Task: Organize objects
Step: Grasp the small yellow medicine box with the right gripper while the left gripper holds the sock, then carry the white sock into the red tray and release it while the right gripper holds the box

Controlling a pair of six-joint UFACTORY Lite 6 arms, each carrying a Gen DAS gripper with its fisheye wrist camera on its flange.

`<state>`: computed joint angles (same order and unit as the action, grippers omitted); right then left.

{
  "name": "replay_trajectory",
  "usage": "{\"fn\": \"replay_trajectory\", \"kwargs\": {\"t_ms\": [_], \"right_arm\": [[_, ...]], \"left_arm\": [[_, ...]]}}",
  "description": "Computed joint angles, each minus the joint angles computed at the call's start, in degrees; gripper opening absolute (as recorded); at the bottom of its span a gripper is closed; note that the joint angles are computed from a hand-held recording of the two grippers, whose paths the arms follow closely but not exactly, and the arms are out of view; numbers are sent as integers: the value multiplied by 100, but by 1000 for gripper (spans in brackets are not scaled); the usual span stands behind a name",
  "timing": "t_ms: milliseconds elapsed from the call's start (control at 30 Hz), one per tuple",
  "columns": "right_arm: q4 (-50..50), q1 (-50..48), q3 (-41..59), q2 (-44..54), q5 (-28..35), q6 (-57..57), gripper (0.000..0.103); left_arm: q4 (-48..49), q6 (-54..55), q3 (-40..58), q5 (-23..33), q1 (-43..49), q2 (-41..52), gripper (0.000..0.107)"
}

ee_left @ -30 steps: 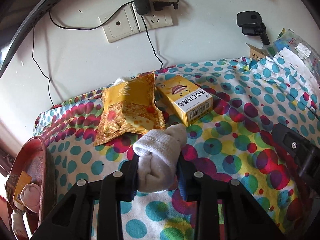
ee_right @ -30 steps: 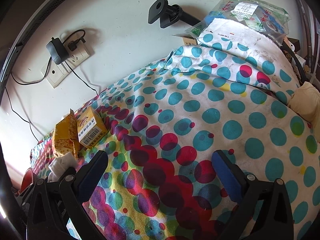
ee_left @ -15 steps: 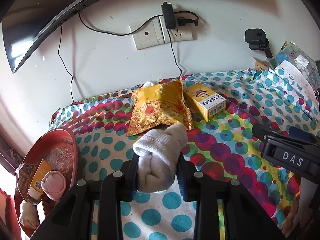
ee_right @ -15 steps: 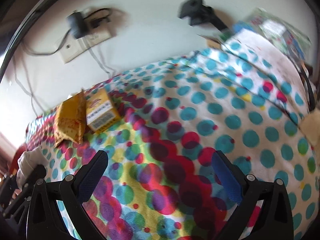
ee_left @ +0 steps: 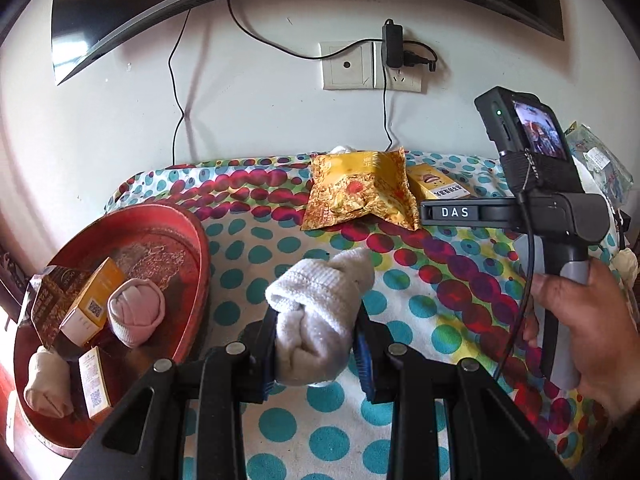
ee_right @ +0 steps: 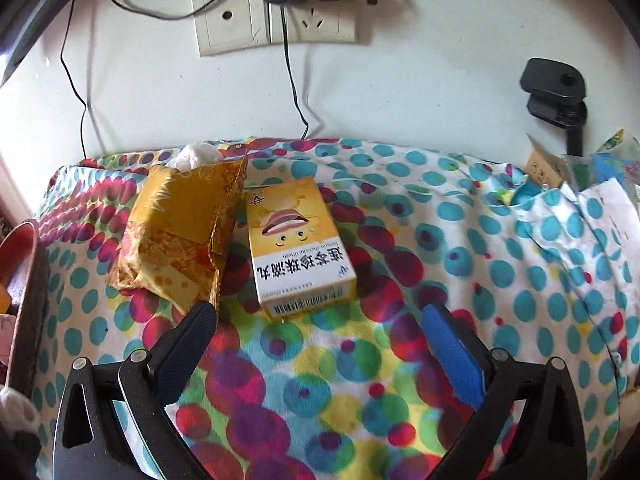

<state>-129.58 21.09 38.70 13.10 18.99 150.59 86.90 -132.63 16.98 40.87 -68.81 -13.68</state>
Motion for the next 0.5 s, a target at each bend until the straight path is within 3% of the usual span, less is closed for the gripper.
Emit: {"fn": "replay_trajectory", "kwargs": {"t_ms": [33, 67, 100, 167, 500], "right_arm": [[36, 12, 102, 127, 20, -57, 100], [-25, -21, 187, 204, -35, -18, 92], [-259, -51, 195, 209, -31, 222, 74], [-73, -115, 430, 436, -208, 20, 52], [284, 153, 150, 151, 54, -309, 51]], "left_arm": [[56, -57, -90, -55, 45, -82, 32], [111, -116, -149, -74, 67, -117, 32], [171, -170, -209, -103, 92, -157, 32], [305, -297, -317, -187, 151, -227, 32], [289, -458, -462, -104, 1, -331, 32]]}}
